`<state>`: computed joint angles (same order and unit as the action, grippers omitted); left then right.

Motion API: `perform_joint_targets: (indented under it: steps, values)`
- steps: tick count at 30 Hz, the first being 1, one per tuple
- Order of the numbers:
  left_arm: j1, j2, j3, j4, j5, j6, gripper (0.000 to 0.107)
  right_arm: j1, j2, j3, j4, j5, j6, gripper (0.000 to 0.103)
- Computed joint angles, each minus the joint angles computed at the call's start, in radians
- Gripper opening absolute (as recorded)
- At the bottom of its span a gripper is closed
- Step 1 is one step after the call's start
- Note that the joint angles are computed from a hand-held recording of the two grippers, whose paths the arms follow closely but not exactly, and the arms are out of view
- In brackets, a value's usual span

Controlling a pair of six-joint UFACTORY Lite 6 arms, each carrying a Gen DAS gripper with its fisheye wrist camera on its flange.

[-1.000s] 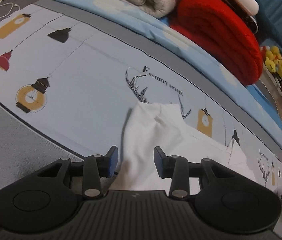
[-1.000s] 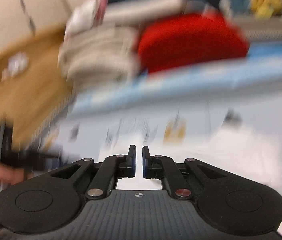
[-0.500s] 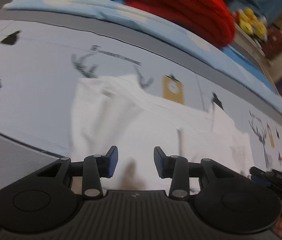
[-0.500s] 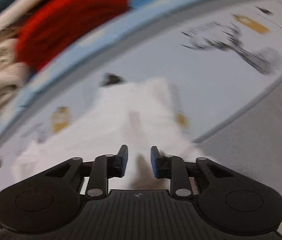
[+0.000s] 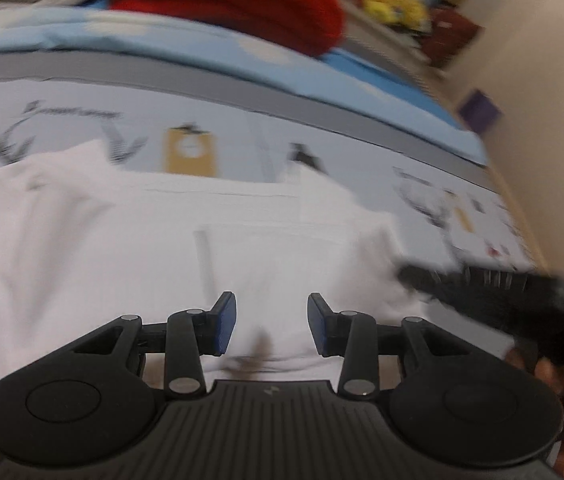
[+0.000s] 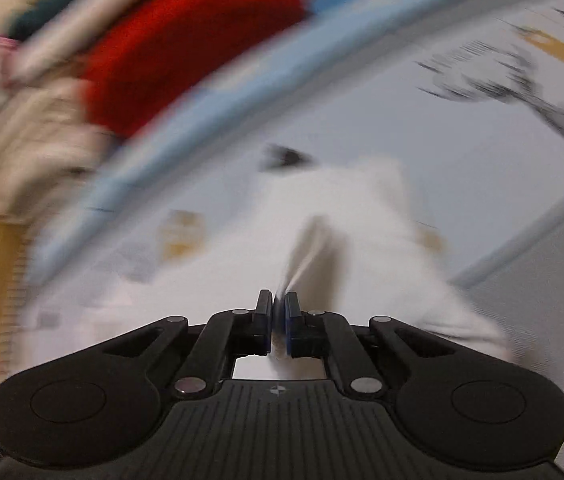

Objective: Fold small clothes

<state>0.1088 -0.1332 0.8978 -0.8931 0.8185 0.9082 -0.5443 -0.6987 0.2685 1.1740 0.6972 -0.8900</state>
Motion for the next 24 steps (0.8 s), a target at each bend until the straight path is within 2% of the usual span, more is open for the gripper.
perform_joint_targets:
  steps: [2, 4, 8, 9, 10, 11, 12, 14, 16, 17, 18, 21, 23, 24]
  values:
    - [-0.026, -0.025, -0.023, -0.041, 0.018, 0.046, 0.05, -0.021, -0.025, -0.003, 0.103, 0.143, -0.093, 0.005]
    - [-0.049, -0.053, -0.046, -0.068, 0.014, 0.08, 0.052, -0.027, -0.01, 0.006, 0.155, 0.24, -0.135, 0.005]
    - [-0.064, -0.09, -0.078, -0.104, -0.022, 0.106, 0.05, -0.002, 0.054, 0.02, 0.216, 0.336, -0.183, 0.004]
    - [-0.054, -0.1, -0.085, -0.119, -0.029, 0.117, 0.041, 0.009, 0.066, 0.03, 0.215, 0.351, -0.183, 0.004]
    - [-0.039, -0.105, -0.088, -0.132, -0.023, 0.128, 0.023, 0.027, 0.073, 0.038, 0.213, 0.355, -0.186, 0.004]
    - [-0.023, -0.098, -0.083, -0.141, -0.014, 0.135, 0.012, 0.031, 0.075, 0.043, 0.208, 0.356, -0.188, 0.005]
    - [-0.009, -0.094, -0.079, -0.142, -0.012, 0.133, 0.008, 0.041, 0.07, 0.046, 0.2, 0.348, -0.178, 0.005]
    - [0.016, -0.09, -0.056, -0.092, -0.029, 0.093, 0.007, 0.054, 0.083, 0.053, 0.195, 0.309, -0.158, 0.008]
    - [0.012, -0.103, -0.034, 0.058, -0.098, -0.082, 0.007, 0.07, 0.051, 0.038, 0.165, 0.227, -0.093, 0.01]
    - [0.018, -0.109, -0.03, 0.139, -0.139, -0.187, 0.007, 0.113, 0.043, 0.038, 0.142, 0.148, -0.03, 0.017]
    - [0.041, -0.108, -0.027, 0.212, -0.182, -0.292, 0.007, 0.155, 0.031, 0.044, 0.077, 0.058, 0.075, 0.024]
    - [0.164, -0.071, 0.0, 0.433, -0.237, -0.605, 0.009, 0.279, 0.082, 0.063, -0.2, -0.174, 0.389, 0.026]
    - [0.223, -0.034, 0.025, 0.561, -0.232, -0.796, 0.012, 0.321, 0.149, 0.076, -0.407, -0.235, 0.598, 0.026]
    - [0.256, -0.006, 0.046, 0.57, -0.212, -0.841, 0.015, 0.329, 0.176, 0.078, -0.492, -0.248, 0.703, 0.026]
